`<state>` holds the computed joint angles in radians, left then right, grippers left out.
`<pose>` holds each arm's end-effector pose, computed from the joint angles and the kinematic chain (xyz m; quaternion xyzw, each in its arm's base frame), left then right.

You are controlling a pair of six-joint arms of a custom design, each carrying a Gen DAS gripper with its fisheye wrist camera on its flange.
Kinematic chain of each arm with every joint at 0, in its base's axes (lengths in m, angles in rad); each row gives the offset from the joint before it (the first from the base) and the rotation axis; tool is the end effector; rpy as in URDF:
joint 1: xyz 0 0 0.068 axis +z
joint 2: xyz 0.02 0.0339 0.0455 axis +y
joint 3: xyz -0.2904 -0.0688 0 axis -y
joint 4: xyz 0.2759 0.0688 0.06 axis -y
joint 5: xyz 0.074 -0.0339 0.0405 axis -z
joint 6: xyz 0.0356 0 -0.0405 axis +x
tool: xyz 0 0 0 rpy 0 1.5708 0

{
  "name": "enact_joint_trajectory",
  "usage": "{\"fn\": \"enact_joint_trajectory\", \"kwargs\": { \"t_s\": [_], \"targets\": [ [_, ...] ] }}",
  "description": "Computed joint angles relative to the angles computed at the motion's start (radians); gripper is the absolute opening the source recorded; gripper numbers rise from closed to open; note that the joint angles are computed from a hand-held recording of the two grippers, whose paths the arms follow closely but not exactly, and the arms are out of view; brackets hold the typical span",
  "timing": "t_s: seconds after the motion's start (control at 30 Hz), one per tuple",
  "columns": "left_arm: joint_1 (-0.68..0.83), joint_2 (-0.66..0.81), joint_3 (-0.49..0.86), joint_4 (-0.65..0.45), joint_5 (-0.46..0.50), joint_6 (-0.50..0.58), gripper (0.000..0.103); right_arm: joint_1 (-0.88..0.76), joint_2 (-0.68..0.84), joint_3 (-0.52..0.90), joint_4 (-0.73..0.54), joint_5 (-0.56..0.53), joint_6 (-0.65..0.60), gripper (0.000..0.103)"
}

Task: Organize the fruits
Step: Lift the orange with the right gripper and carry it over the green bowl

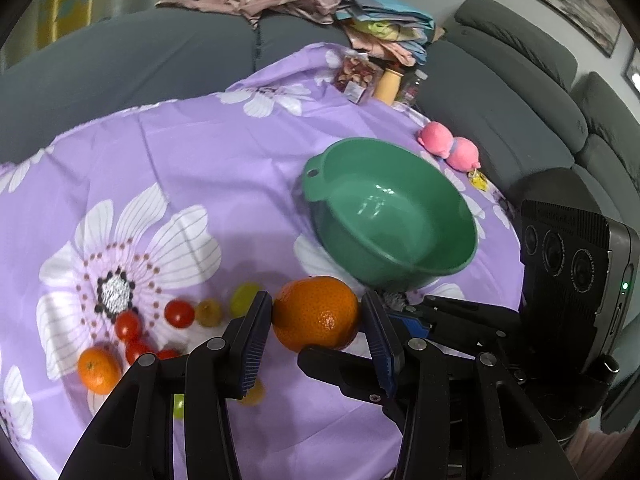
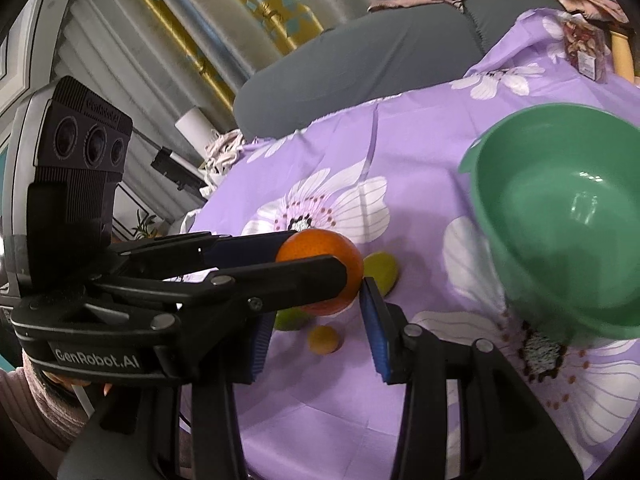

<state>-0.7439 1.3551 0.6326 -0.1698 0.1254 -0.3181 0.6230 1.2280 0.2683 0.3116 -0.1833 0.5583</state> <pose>0.1979 -0.1882 0.1746 0.2192 0.9155 -0.2191 0.2565 0.1722 0.1317 0.1297 -0.0696 0.8899 0.3149 0.3225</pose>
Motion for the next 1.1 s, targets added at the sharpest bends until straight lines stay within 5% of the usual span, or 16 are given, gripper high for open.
{"fn": "enact_joint_trajectory", "kwargs": {
  "t_s": [0.67, 1.1],
  "targets": [
    [-0.1, 0.177, 0.214, -0.007, -0.028, 0.037, 0.046, -0.253, -0.237, -0.066, -0.125, -0.089, -0.097, 0.042],
    [-0.105, 0.311, 0.321, 0.005, 0.026, 0.052, 0.046, -0.406, -0.196, -0.078, -0.099, -0.163, -0.142, 0.042]
  ]
}}
